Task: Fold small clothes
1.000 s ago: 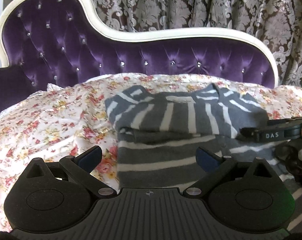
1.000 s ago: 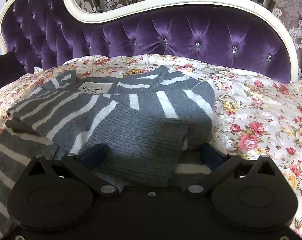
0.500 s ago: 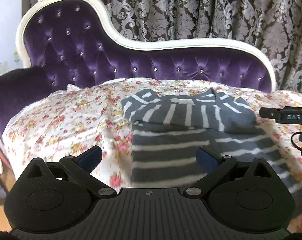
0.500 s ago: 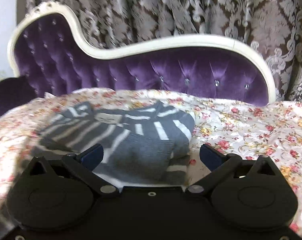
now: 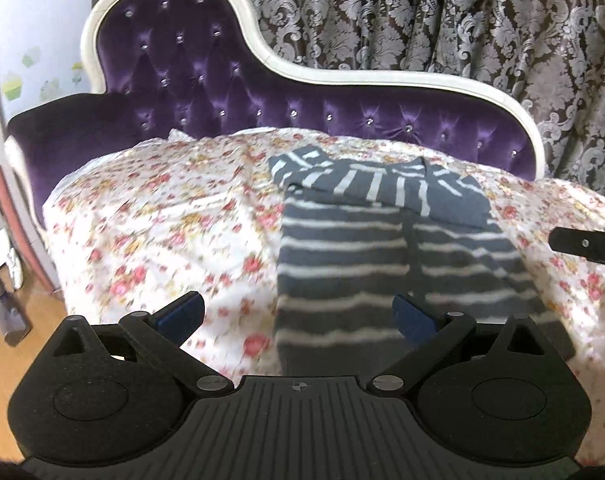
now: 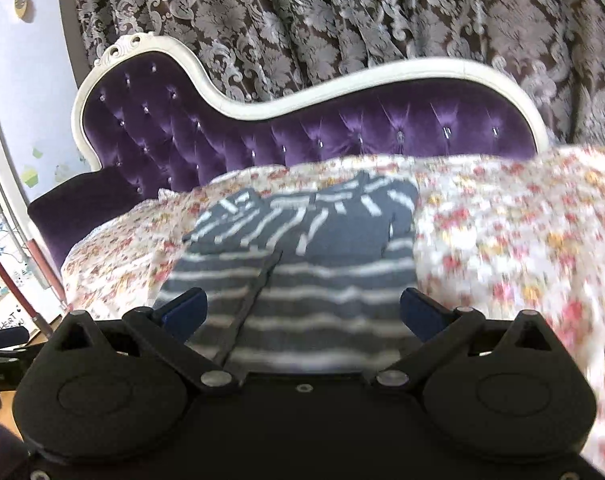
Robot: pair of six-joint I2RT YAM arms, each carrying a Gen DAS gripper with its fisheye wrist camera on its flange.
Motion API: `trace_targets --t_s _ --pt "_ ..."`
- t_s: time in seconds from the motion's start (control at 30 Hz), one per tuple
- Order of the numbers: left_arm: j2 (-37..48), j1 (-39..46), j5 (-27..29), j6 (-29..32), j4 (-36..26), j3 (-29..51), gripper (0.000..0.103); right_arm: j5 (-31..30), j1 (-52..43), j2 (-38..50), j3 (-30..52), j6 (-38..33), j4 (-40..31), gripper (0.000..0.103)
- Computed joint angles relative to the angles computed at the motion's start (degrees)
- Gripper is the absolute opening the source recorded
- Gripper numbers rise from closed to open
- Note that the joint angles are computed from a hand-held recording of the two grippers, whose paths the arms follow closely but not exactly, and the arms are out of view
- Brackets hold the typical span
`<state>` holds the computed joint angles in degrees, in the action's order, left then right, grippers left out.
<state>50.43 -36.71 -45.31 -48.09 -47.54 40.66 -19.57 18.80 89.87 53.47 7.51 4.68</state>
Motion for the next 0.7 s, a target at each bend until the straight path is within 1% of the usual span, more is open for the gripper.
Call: trace_targets --t_s 0.2,0.33,0.37,0.43,0.53,0.63,0.7 --pt "-0.8 -10.5 -4.5 -14.8 -11.9 -0.9 0.101 0.2 -0.2 -6.6 -8.2 3.5 -0.7 0.102" --pt "-0.8 -14.8 -4.7 -22.3 -16.5 -2.6 0.101 0.6 -1.0 -10.4 -12.9 4.1 -1.2 0.102" --pt "-0.7 -15.3 -4.5 -23.1 -16.8 -3.1 0.101 1.2 -0.9 -11.2 -13.8 3.9 -1.5 0.102" --pt "-0.9 -15.5 -3.5 -23.3 -16.6 -4.0 0.101 1.5 -1.3 -12.2 -15.0 3.7 -2.0 0.102" --pt "-1.9 -14.7 -2.2 -22.1 -14.8 -5.4 0.101 0.7 -2.4 -13.1 -16.2 4.4 -2.1 0.102" --pt "-3.5 -12.4 -0.6 -18.1 -11.0 -6.5 0.101 0.4 -3.1 -13.3 -17.0 5.3 -1.8 0.102" --pt "-4.5 -10.0 0.9 -13.9 -7.4 -7.4 0.101 0.3 -3.3 -12.6 -16.6 5.1 -1.9 0.102"
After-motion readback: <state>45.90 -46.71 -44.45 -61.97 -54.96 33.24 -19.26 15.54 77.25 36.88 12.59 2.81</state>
